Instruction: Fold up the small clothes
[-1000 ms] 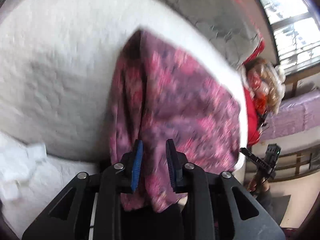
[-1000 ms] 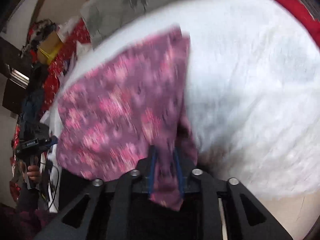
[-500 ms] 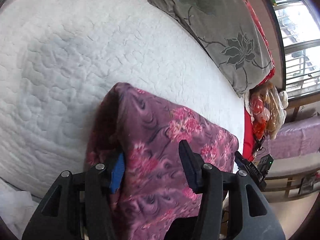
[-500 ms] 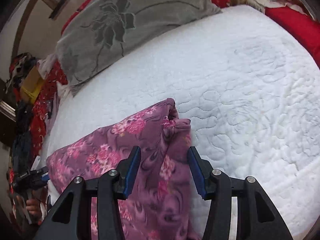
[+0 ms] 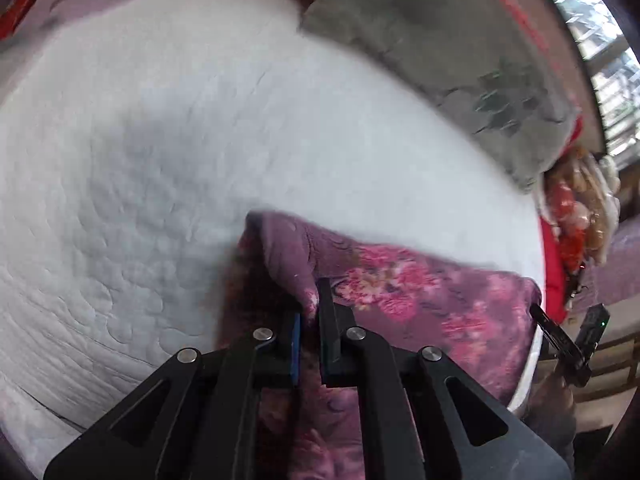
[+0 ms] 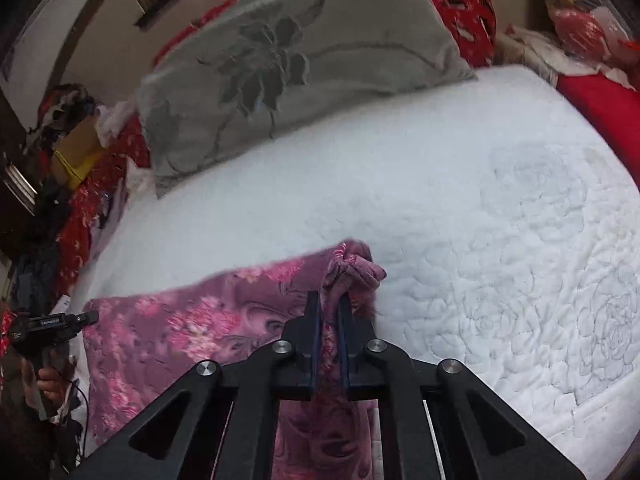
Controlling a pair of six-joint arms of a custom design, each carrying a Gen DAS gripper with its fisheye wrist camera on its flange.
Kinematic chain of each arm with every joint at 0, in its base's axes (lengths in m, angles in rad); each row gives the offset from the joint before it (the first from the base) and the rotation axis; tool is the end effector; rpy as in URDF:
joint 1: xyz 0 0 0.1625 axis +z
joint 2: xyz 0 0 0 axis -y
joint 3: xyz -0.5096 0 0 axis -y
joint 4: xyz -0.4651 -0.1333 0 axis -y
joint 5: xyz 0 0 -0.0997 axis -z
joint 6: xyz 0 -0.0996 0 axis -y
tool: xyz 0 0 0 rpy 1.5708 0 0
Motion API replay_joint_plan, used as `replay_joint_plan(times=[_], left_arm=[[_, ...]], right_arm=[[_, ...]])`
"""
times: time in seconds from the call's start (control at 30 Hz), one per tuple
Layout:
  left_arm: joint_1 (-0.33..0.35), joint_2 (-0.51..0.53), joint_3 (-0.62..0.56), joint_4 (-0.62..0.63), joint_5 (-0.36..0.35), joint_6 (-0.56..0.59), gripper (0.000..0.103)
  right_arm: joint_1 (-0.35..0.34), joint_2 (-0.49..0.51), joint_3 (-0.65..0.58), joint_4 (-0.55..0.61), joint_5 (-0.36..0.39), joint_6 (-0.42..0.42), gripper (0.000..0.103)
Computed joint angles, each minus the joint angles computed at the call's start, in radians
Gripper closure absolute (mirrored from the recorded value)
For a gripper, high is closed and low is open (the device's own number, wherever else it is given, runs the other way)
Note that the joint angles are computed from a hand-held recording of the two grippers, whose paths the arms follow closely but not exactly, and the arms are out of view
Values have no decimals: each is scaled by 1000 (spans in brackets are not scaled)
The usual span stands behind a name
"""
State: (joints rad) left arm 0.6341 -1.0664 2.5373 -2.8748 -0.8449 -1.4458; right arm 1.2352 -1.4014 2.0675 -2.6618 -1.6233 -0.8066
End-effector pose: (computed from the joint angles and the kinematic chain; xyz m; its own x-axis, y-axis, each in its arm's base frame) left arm -0.1869 -0.3850 0.0558 -0.8324 -0.4964 -0.2464 -0.2525 0.7355 -0.6288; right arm -0.0712 -0.5931 0.3279 -0.8641 -0.3793 0.3307 -0.4680 0.8474 -0.2507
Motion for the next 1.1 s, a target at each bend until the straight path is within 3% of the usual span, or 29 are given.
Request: replay_joint_plan(times=[0.07, 0.13, 0.17, 0.23, 0.3, 0.37, 0.43, 0.53, 0.63, 0.73, 0.8, 0.93, 1.1], left_arm=[[7, 3, 33, -109, -13, -6, 96], [-9, -21, 56, -139, -22, -28, 96], [-32, -40, 65, -128, -17, -40, 96], [-89, -61, 74, -115, -7, -45, 96], [-144, -50, 76, -144, -8, -22, 90], [-176, -10, 64, -186, -21, 11, 60], [-179, 49, 23, -149, -44, 36, 49], [-126, 124, -89, 113, -106, 66, 50], [-132, 144, -129, 222, -120, 69, 55], [-153, 138, -104, 107, -136, 80, 53], [-152, 141, -95, 100, -146, 48, 46], [-119, 171, -107, 116, -194, 40, 46], [-157, 73, -56, 101, -173, 11, 46]], right_arm=[[7, 34, -6, -11, -79, -7, 93], [15, 42, 0, -22, -136, -18, 90], [18, 29, 7, -22, -133, -37, 85], [24, -2, 19, -15, -125, -61, 85], [11, -58, 34, 31, -51, -108, 84], [-16, -106, 49, 99, 27, -152, 83], [-26, -111, 73, 98, -2, -199, 83], [-33, -61, 107, 12, -140, -224, 85], [-33, -87, 115, 14, -122, -207, 82], [-46, -155, 127, 79, -61, -255, 82], [-60, -187, 156, 67, -51, -312, 69], [-66, -119, 186, -80, -203, -353, 66], [-38, -167, 227, -110, -191, -394, 65]])
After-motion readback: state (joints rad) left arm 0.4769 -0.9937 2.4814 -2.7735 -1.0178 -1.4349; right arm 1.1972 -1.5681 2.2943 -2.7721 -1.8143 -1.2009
